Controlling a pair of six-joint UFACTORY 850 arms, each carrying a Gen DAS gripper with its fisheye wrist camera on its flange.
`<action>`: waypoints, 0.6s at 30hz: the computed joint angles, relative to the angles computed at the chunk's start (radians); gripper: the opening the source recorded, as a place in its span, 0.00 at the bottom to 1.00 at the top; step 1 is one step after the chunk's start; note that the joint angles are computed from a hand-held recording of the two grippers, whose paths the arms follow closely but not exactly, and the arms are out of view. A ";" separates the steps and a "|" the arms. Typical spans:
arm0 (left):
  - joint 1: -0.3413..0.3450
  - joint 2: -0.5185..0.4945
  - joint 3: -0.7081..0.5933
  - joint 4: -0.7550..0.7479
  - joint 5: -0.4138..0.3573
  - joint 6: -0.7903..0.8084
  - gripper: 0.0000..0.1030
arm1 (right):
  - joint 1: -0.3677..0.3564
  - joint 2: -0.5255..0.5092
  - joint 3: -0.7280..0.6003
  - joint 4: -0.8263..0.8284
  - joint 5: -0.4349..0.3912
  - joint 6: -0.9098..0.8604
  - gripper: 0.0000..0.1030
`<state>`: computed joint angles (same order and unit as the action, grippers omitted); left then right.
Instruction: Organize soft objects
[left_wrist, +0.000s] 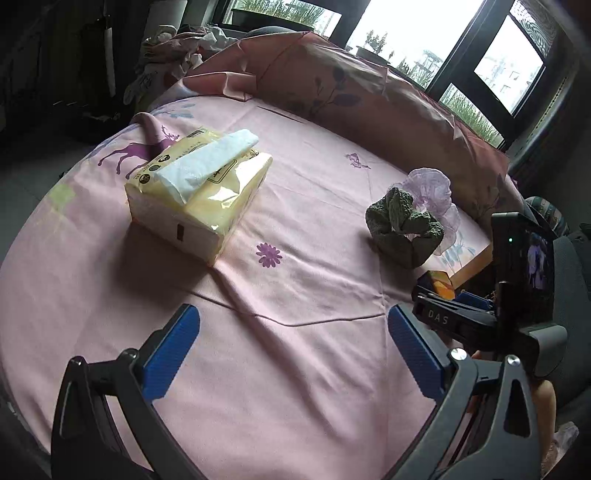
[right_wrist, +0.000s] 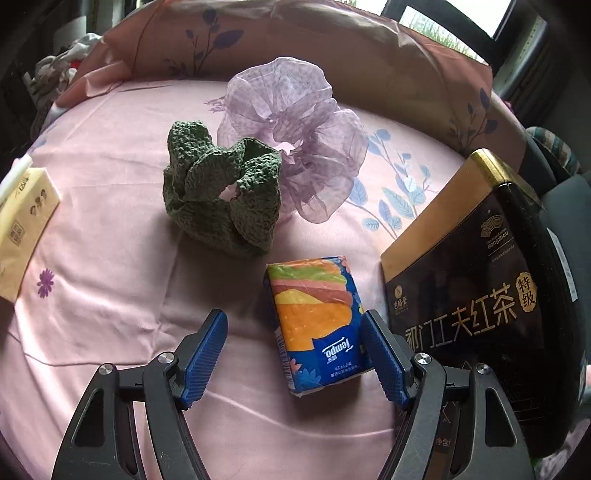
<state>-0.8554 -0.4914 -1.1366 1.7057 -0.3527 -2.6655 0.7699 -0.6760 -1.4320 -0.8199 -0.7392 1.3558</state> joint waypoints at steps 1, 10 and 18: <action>0.004 0.001 0.002 0.009 0.013 -0.011 0.99 | -0.006 0.000 0.001 0.020 0.015 -0.018 0.74; 0.013 0.016 0.017 0.098 0.052 -0.119 0.99 | -0.006 0.002 0.008 -0.021 0.011 -0.025 0.48; 0.017 0.031 0.034 0.096 0.030 -0.138 0.99 | -0.008 0.106 0.124 0.170 0.311 -0.187 0.46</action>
<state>-0.8384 -0.4603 -1.1029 1.8019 -0.3229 -2.8030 0.7618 -0.5700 -1.3083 -0.6496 -0.4284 1.1684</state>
